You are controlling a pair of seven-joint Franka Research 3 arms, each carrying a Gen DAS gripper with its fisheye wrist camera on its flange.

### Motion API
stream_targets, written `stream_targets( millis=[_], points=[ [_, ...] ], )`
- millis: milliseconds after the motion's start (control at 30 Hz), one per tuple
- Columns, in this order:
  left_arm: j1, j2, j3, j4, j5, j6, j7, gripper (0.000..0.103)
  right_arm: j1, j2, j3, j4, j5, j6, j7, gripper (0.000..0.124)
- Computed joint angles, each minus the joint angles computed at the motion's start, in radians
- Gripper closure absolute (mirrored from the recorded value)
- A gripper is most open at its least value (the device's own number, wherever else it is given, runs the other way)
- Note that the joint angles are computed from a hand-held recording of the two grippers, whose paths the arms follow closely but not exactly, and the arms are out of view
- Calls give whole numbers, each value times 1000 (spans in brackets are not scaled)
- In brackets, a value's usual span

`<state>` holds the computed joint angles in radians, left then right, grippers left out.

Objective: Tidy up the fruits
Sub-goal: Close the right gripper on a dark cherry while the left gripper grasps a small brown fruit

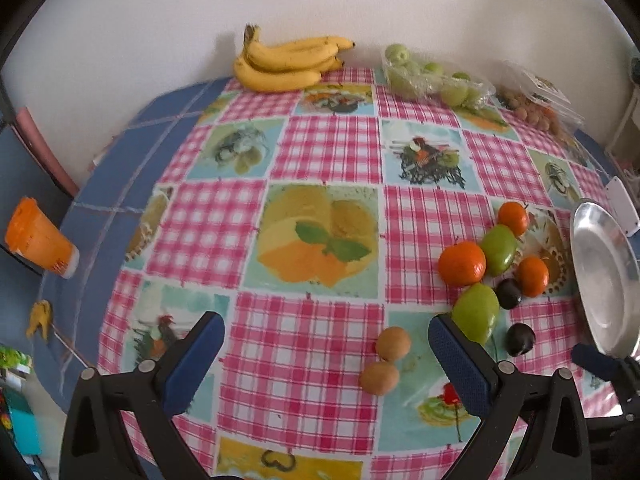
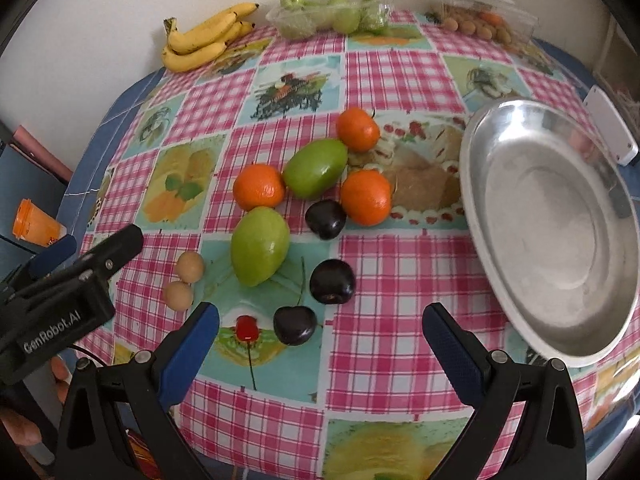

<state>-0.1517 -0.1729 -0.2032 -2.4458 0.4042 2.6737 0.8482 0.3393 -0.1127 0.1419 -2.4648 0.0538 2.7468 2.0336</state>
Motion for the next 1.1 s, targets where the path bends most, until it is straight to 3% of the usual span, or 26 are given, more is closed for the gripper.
stream_targets(
  millis=[167,233,333,433,667,700,1000,1100],
  points=[
    [-38,24,37,-5,-199,8,128,1,3,14,-1,11,9,-19,16,23],
    [-43,32,39,-1,-246,6,166,11,5,20,-4,15,20,-24,17,23],
    [-58,51,45,10,-345,-8,256,15,9,32,-2,26,15,-40,24,23],
    [-66,66,47,21,-436,-23,337,24,18,42,-4,34,31,-48,5,33],
    [-61,86,28,43,-475,-66,389,40,29,72,-8,58,36,-72,0,66],
    [-61,87,28,44,-484,-71,401,48,31,77,-8,62,34,-76,0,71],
    [-56,121,13,75,-481,-106,409,74,40,106,-16,87,3,-82,20,88],
    [-55,119,11,71,-484,-103,406,75,42,98,-17,80,30,-79,-9,95]
  ],
)
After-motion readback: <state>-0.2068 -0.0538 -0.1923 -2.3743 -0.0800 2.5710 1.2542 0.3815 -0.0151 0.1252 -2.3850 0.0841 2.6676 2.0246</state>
